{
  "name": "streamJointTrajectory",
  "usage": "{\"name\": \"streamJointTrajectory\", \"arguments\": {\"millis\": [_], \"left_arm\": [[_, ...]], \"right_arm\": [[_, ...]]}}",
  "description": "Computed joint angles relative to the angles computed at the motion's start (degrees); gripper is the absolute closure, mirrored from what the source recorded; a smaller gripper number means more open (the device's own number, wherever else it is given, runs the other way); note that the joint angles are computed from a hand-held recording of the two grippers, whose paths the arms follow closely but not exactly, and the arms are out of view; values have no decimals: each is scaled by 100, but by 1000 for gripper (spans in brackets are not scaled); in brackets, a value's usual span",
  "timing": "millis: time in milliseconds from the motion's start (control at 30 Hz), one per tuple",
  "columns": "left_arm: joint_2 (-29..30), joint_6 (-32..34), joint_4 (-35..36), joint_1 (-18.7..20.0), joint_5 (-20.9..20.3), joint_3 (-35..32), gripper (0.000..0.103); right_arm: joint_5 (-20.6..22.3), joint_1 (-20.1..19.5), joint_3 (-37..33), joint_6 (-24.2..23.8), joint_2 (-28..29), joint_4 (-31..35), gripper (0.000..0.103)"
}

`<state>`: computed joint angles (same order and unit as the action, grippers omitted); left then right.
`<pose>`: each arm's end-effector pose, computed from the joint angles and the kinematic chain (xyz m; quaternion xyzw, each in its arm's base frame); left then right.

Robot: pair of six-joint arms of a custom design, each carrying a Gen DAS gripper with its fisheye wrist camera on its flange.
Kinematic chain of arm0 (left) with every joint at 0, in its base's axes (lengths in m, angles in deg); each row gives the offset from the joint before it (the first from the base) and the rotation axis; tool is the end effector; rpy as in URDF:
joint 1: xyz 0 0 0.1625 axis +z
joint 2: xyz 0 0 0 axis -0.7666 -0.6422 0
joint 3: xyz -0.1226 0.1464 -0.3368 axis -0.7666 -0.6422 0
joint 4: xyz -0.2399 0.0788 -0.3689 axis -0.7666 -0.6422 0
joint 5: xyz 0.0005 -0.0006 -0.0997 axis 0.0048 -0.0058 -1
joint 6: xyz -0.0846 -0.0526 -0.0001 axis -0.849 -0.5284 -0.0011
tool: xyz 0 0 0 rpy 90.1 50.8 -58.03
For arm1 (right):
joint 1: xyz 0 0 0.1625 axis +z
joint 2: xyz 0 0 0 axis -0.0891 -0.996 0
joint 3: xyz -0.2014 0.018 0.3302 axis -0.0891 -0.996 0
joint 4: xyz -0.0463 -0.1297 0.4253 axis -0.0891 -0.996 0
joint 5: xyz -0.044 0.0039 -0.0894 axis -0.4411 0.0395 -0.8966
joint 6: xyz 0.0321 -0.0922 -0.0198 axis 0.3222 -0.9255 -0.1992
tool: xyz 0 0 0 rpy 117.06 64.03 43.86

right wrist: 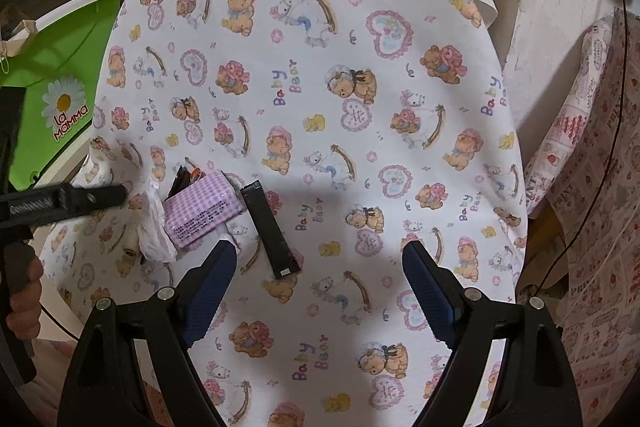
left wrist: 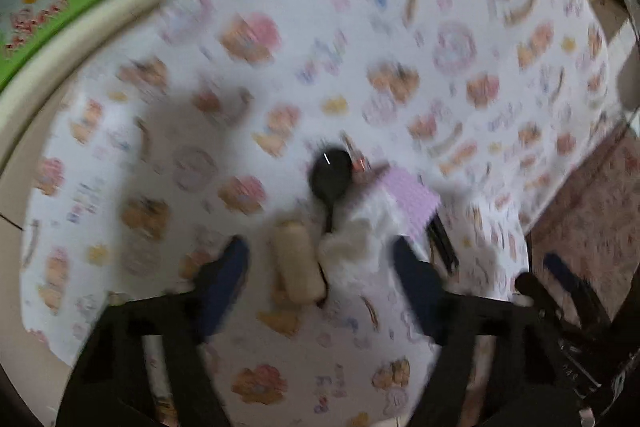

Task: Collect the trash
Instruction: 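Close the left tool around the beige spool of thread, then grasp the remaining white tissue with the right tool while the left holds the spool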

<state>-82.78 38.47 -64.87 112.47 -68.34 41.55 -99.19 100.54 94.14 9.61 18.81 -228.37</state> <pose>-0.2463 -0.8663 0.1171 0.0888 0.9540 -0.2113 0.1930 0.1504 -0.7904 0.2404 0.1557 -0.8525 0.3363 0.3688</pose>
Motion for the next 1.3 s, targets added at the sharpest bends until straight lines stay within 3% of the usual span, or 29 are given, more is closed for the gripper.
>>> {"name": "streamJointTrajectory", "arguments": {"millis": [100, 167, 300, 500, 600, 633, 667, 733, 800, 1033, 1300], "left_arm": [[116, 0, 187, -117, 671, -23, 42], [134, -127, 301, -188, 1060, 21, 55], [77, -177, 148, -238, 1309, 170, 63], [203, -580, 593, -52, 659, -196, 62], [326, -376, 756, -79, 794, -342, 60], [337, -311, 742, -100, 852, -322, 63], [312, -233, 655, -104, 799, -255, 78], [291, -233, 606, -104, 616, -222, 81], [129, -18, 180, -162, 738, 96, 82], [-389, 867, -1359, -373, 1760, 1031, 82], [-822, 719, -1884, -277, 1767, 1445, 81]], "right_arm": [[-44, 1, -5, -11, 24, 18, 17], [-60, -1, -1, -1, 27, 51, 17], [-49, -5, 12, -2, 10, 83, 17], [-89, -21, -38, 114, 20, 207, 17], [-5, -51, -56, 326, -19, 417, 17], [8, -57, -58, 368, -27, 447, 17], [13, -63, -59, 397, -30, 459, 17], [13, -67, -73, 422, -27, 458, 17], [58, -69, -61, 444, -47, 446, 17], [488, -74, 22, 564, -133, 564, 17], [939, 67, -84, 490, 157, 790, 17]]}}
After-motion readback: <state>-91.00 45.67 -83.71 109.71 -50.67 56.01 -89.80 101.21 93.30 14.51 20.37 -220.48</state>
